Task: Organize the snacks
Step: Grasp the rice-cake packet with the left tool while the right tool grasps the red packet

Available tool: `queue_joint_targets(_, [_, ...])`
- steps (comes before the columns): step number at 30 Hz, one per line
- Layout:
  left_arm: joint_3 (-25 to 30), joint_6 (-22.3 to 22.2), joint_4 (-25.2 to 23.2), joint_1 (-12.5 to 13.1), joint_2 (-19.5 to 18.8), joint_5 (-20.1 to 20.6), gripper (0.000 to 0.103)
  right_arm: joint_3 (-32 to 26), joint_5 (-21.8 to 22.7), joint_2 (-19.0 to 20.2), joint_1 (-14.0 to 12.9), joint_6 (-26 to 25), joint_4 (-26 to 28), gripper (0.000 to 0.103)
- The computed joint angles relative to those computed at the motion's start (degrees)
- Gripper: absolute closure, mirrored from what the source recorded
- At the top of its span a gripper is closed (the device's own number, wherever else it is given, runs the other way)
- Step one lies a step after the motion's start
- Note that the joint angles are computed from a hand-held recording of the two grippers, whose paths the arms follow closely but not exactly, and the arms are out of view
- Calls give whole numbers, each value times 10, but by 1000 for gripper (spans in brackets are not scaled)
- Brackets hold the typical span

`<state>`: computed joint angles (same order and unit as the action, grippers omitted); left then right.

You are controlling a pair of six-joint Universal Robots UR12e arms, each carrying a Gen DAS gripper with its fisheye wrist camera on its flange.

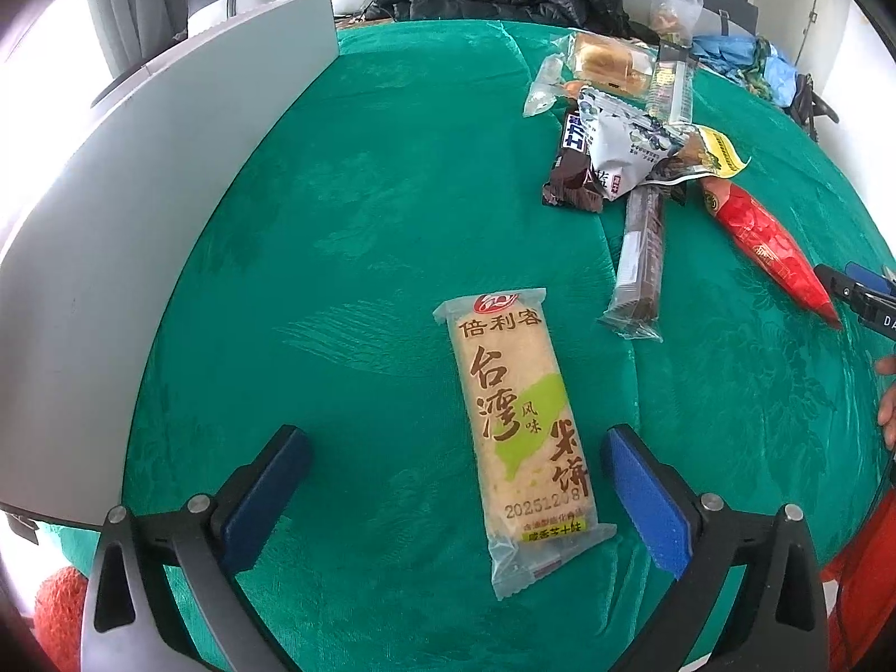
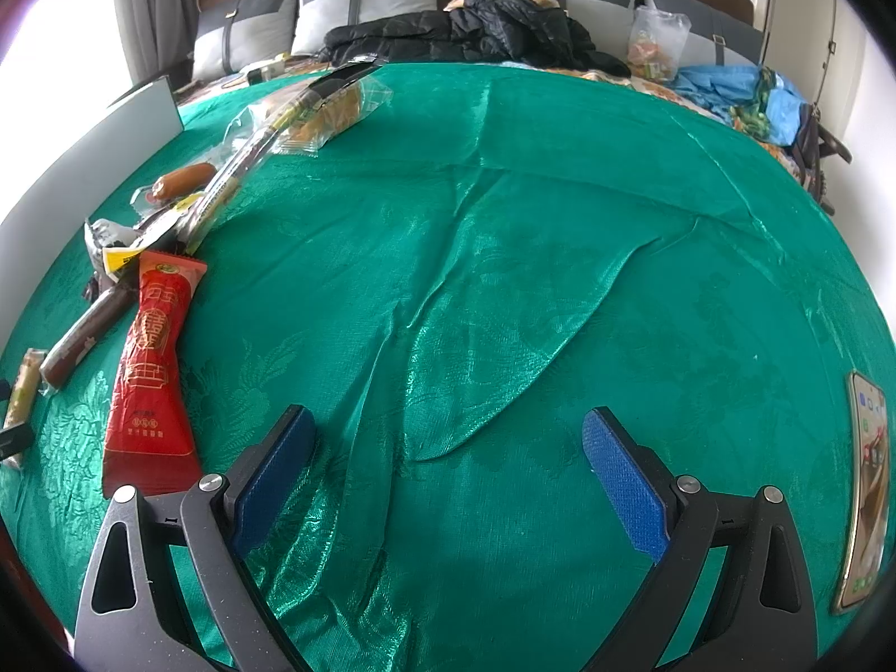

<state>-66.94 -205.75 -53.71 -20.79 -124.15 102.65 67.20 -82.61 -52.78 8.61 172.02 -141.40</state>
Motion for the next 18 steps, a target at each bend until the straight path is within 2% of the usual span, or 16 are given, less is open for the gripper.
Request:
queue_joint_targets(3, [-3,0,5,0,1,-1,2,0,0,0,0,0,0,5])
queue_joint_targets(5, [-12,2,13,-1,7,0,10,0,1,0,0,0,0,5])
queue_joint_targets(7, [-14,11,21,-2,9,-1,32,-5,0,3,1,0,3,5])
queue_joint_targets(8, [-13,18,25,-3,10,-2,38,-15,-1,7,2,-3,14,6])
queue_joint_targets(10, [-15,28,34,-3,11,-8,73,-50,-14,15,4,-9,85,8])
queue_joint_targets(11, [-17,29,36,-3,12,-13,73,-66,-20,18,6,0,113,8])
queue_joint_targets(12, [-20,28,42,-2,14,-18,73,-74,-1,16,5,12,126,9])
queue_joint_targets(14, [-26,23,57,0,15,-30,74,-87,73,13,1,14,145,9])
queue_joint_targets(16, [-28,18,67,2,16,-41,74,-126,112,23,9,-25,205,9])
queue_joint_targets(18, [-32,12,80,4,18,-51,74,-169,99,39,29,-86,263,9])
